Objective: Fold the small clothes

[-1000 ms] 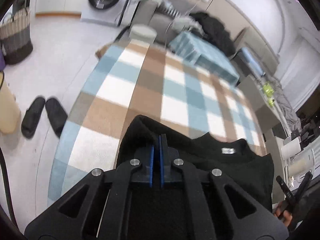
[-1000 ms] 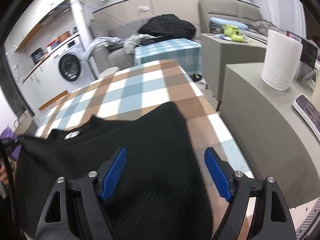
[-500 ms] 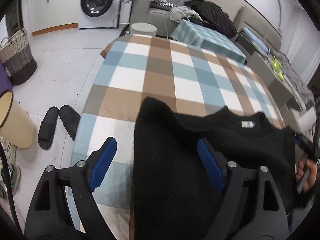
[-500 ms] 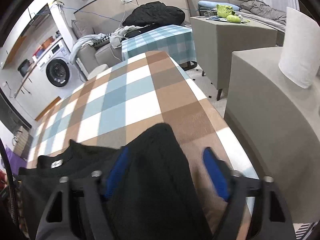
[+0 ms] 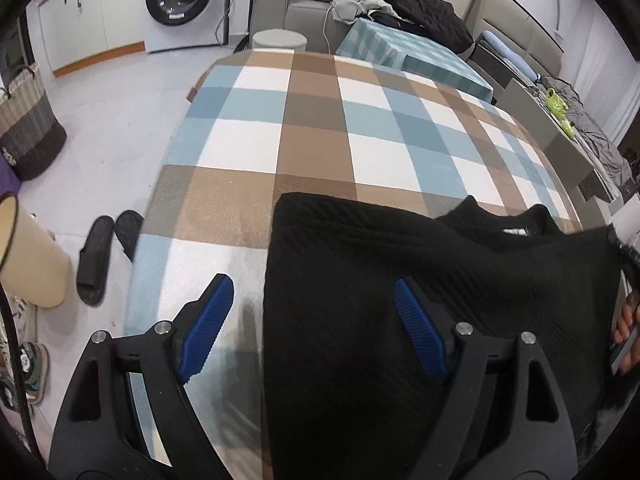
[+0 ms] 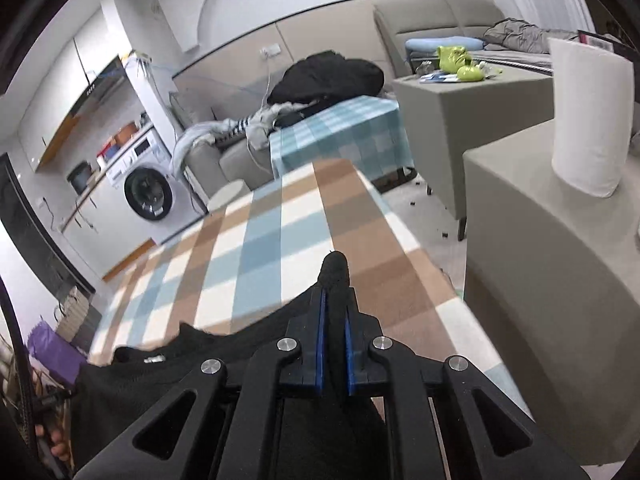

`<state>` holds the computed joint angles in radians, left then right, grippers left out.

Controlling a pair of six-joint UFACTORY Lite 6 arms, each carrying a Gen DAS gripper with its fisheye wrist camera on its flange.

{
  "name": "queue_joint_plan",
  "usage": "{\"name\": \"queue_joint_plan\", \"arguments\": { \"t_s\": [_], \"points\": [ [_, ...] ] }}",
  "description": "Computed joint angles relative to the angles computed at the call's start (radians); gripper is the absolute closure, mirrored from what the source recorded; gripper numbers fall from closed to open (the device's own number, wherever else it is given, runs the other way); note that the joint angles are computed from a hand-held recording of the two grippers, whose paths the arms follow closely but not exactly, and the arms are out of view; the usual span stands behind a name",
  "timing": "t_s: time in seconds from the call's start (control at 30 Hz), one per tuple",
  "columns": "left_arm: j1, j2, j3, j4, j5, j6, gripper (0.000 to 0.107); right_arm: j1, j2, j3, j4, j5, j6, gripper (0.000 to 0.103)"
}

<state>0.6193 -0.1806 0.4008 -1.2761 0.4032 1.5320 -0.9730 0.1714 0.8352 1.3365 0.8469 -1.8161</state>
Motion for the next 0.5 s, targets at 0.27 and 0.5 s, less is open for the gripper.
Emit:
{"name": "queue_joint_plan", "arguments": {
  "t_s": [0.27,0.5],
  "points": [
    [0.064,0.028,-0.005,-0.273,0.074,0.241,0.102,-0.014,0.001,-0.003,-0.024,0.007,0.001,0.095],
    [0.250,-0.261,-0.090,-0.133,0.292,0.127,0.103,-0.079,-0.088,-0.037,-0.017,0.175,0.000,0.095]
  ]
}}
